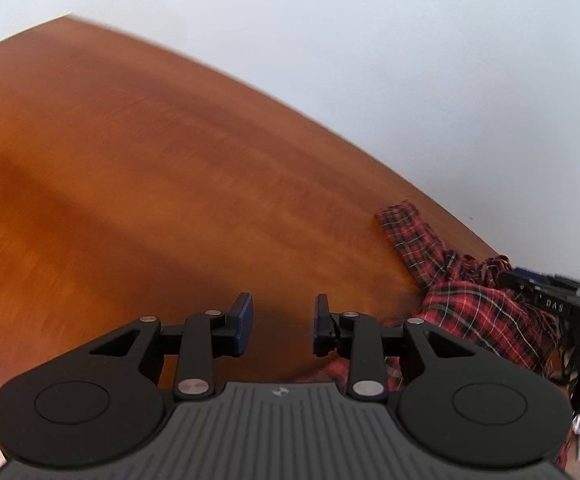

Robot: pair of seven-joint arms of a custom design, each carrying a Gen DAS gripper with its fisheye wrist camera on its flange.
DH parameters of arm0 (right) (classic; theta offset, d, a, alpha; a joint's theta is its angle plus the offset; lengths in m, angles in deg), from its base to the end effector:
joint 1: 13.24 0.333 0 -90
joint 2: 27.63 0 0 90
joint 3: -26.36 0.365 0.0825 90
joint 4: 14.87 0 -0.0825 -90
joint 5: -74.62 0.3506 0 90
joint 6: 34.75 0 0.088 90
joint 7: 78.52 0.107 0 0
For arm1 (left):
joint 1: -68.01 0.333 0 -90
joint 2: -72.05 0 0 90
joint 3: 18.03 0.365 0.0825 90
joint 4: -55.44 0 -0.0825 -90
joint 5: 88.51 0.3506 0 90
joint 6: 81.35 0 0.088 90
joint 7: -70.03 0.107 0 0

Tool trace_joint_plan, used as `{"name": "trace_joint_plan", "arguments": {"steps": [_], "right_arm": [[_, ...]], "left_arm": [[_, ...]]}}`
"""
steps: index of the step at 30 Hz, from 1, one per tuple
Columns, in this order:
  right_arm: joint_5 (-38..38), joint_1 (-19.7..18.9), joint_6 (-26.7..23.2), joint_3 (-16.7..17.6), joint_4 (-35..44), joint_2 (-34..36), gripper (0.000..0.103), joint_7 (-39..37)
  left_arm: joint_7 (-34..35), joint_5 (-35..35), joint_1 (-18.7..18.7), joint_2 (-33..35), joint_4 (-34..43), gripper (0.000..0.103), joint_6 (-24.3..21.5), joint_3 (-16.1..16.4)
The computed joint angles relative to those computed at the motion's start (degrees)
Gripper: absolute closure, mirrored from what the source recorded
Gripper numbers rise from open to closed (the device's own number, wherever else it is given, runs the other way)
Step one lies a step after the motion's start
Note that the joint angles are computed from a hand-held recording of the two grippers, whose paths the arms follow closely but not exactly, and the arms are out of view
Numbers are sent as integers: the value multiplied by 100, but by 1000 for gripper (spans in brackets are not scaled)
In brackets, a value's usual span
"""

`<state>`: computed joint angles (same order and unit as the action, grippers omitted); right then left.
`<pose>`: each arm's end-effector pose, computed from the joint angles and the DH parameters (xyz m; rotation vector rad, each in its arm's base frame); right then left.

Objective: Fold clothes

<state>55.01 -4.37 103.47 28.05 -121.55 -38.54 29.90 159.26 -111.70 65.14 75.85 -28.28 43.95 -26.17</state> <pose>0.4977 0.0928 0.7346 -1.8227 1.7645 -0.8644 0.5751 -0.1222 0.7621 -1.9475 2.0532 -1.1302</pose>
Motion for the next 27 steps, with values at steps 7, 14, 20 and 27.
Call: {"name": "trace_joint_plan", "arguments": {"steps": [7,14,20,27], "right_arm": [[431,-77,-128,-258,203,-64,54,-547],[1587,-367,-1231,-624,1770,826,45,-1937],[2821,-791,-2300,-451,3400,2042,44,-2954],[2923,-818,-3082,-52,4913,3287,44,-3423]], "left_arm": [[-979,600,-39,-437,-92,60,178,20],[-2106,947,-151,-488,427,53,147,-62],[-2295,1337,-286,-421,811,49,-114,-131],[-2117,1601,-412,-309,948,48,-302,-169]]}}
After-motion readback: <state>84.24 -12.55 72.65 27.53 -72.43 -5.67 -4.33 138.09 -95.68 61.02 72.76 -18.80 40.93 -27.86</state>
